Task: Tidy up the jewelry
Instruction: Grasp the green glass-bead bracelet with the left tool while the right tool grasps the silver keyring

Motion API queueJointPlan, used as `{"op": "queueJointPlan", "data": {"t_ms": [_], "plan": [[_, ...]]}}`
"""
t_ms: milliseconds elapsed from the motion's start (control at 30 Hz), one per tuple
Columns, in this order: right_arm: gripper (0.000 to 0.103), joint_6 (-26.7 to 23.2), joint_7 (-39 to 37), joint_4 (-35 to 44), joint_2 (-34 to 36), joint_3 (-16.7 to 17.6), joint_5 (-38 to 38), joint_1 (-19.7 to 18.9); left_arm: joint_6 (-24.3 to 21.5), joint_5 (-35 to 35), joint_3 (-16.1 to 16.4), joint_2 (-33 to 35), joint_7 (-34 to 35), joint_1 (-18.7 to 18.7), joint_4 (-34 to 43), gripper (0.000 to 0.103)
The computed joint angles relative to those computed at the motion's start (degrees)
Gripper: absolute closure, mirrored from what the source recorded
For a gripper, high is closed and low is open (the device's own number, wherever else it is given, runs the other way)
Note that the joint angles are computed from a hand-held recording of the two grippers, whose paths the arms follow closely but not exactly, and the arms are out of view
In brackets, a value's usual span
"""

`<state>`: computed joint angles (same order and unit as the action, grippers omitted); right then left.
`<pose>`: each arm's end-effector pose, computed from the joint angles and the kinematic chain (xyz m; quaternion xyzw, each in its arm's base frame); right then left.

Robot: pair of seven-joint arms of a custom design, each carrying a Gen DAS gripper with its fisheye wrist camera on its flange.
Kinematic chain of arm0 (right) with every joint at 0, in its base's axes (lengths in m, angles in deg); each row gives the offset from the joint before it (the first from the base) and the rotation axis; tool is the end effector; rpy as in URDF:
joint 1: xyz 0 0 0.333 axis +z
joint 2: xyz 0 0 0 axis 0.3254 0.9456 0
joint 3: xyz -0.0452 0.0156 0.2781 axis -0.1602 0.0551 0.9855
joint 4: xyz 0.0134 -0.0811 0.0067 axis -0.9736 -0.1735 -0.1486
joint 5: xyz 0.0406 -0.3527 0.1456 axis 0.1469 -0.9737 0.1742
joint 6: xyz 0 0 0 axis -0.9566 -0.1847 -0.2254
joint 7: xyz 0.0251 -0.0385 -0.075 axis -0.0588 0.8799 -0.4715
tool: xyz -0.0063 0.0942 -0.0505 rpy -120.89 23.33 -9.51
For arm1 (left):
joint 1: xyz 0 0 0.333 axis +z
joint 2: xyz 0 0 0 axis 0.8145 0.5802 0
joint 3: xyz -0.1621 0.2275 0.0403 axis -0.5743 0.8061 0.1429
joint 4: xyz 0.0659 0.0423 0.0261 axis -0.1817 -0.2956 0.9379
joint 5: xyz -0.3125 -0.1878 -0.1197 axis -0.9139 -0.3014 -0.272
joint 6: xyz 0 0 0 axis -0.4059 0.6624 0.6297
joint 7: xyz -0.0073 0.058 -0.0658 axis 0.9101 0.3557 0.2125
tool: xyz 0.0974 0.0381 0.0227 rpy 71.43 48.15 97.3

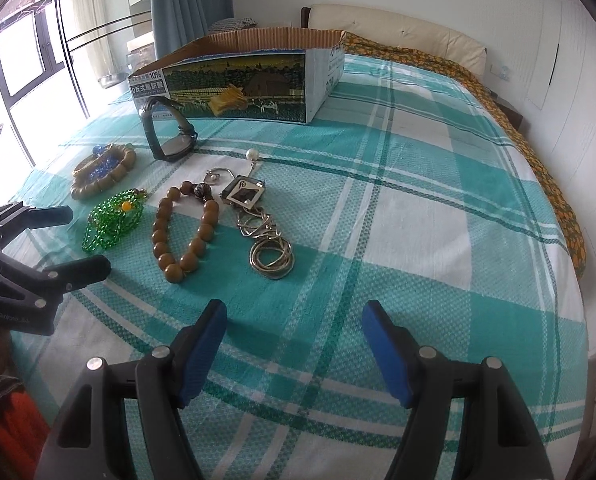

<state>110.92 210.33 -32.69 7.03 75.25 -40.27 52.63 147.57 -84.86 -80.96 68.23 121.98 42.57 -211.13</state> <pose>0.3872 0.4035 0.4614 -0.6491 0.7023 -0.2253 0.1862 0.4735 -0.1780 0.4498 -0.4296 0.8571 -0.2549 0.1260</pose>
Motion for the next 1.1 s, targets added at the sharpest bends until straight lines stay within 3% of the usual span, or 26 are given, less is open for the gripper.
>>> {"op": "queueJointPlan", "data": {"t_ms": [167,233,267,300,367,433,633,933,1000,1067,1100], "plan": [[0.045,3.6,-6.4,3.6,4.0,-1.3,-0.1,-0.7,1.0,1.3,-0.8,1.9,-2.4,0.2,1.6,0.001],[0.060,5.4,-7.0,4.2,4.9,-1.7,-1.4,-0.7,1.7,1.4,-0.9,2.1,-2.9,0.1,1.7,0.006],[0.067,5.6,-7.0,4.5,5.2,-1.8,-1.8,-0.6,2.6,0.4,-0.7,1.8,-2.3,-0.3,1.3,0.018],[0.082,5.9,-6.9,4.5,5.3,-2.0,-1.9,-0.5,3.4,-1.0,-0.3,1.4,-0.9,-0.8,0.8,0.027],[0.083,6.7,-5.7,4.0,4.9,-2.2,-1.9,-0.5,3.5,-4.6,0.9,1.1,2.9,-2.1,0.7,0.073],[0.085,8.3,-3.2,2.4,3.5,-2.4,-1.5,-0.7,1.8,-7.7,1.8,1.2,5.5,-2.6,1.5,0.084],[0.085,8.5,4.7,-1.5,-3.5,-0.5,-3.1,-1.4,-2.5,-16.7,4.3,-2.1,12.6,-2.0,1.0,0.089],[0.085,6.2,10.4,-4.2,-11.2,2.4,-3.2,-3.0,-6.9,-21.8,5.9,-6.0,16.8,-0.4,1.1,0.089],[0.088,5.8,10.9,-4.1,-12.0,3.0,-3.2,-3.4,-8.1,-22.3,6.3,-6.6,17.3,0.0,1.4,0.089],[0.102,5.6,11.0,-3.8,-12.5,3.4,-3.4,-3.7,-9.3,-22.7,6.6,-6.8,17.6,0.3,2.0,0.089],[0.103,5.1,11.0,-3.5,-12.5,3.6,-3.6,-3.8,-9.5,-22.9,6.6,-6.8,17.8,0.5,2.3,0.089]]}}
